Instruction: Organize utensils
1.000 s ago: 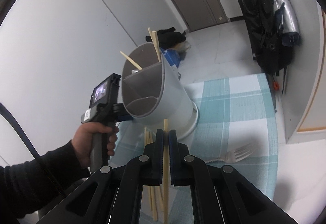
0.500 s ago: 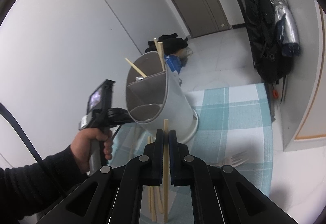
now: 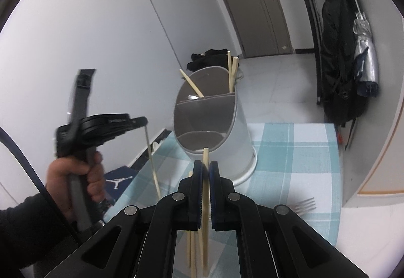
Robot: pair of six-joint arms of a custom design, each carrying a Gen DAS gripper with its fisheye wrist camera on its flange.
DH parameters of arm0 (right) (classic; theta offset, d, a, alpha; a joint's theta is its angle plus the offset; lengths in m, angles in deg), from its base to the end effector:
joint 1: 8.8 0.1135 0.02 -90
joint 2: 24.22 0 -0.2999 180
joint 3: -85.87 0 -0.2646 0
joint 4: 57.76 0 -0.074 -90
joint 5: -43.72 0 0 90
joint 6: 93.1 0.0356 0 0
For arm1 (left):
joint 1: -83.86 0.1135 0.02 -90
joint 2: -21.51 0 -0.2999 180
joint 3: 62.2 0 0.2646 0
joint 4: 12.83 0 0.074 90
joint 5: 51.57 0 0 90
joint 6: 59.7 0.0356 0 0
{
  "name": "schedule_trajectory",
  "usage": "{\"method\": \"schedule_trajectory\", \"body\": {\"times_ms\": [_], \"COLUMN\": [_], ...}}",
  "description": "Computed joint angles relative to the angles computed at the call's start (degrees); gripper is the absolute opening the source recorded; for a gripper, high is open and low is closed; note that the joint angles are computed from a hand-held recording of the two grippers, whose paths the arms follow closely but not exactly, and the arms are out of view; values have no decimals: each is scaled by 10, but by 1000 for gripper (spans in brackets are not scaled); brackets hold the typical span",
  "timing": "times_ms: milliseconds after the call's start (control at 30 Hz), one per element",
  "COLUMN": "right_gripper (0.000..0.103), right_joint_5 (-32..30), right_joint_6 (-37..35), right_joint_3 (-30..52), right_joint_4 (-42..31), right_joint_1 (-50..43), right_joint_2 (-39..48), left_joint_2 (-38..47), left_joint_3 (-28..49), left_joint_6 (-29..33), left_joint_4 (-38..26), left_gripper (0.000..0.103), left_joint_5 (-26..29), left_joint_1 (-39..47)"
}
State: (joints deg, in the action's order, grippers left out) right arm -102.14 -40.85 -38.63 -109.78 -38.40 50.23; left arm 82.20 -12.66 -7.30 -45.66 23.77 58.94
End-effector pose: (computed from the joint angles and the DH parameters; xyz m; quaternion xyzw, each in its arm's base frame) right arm 0.2063 -0.0833 0.2277 -0.1392 0.8637 0.3034 0.3777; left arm 0.1950 -0.0807 0.2485 -0.1504 0.9018 -0.1008 0.3924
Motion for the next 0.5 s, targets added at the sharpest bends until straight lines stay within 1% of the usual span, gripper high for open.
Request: {"method": "schedule_trajectory", "body": {"times_ms": [167,267,433,500], "right_gripper": [4,4,4,4], "right_joint_5": [12,19,23,25], "right_joint_6": [38,53,79,83], "right_joint_3": [-32,-39,-47,-53], "right_joint_4": [54,69,94,97], "right_joint_1": [15,22,30,31], "right_joint_2": [-35,-47,-71,-77], "left_joint_2": [-60,-85,-106,-113], "left_joint_3": [-25,-30,-26,-23], "left_joint_6": [28,43,49,38], "left_joint_4": [-6,-17,-39,-52], "left_gripper": [0,0,0,0], "left_joint_5": [-14,-17,-24,-41], "left_joint_1": [-23,-28,-44,-69]}}
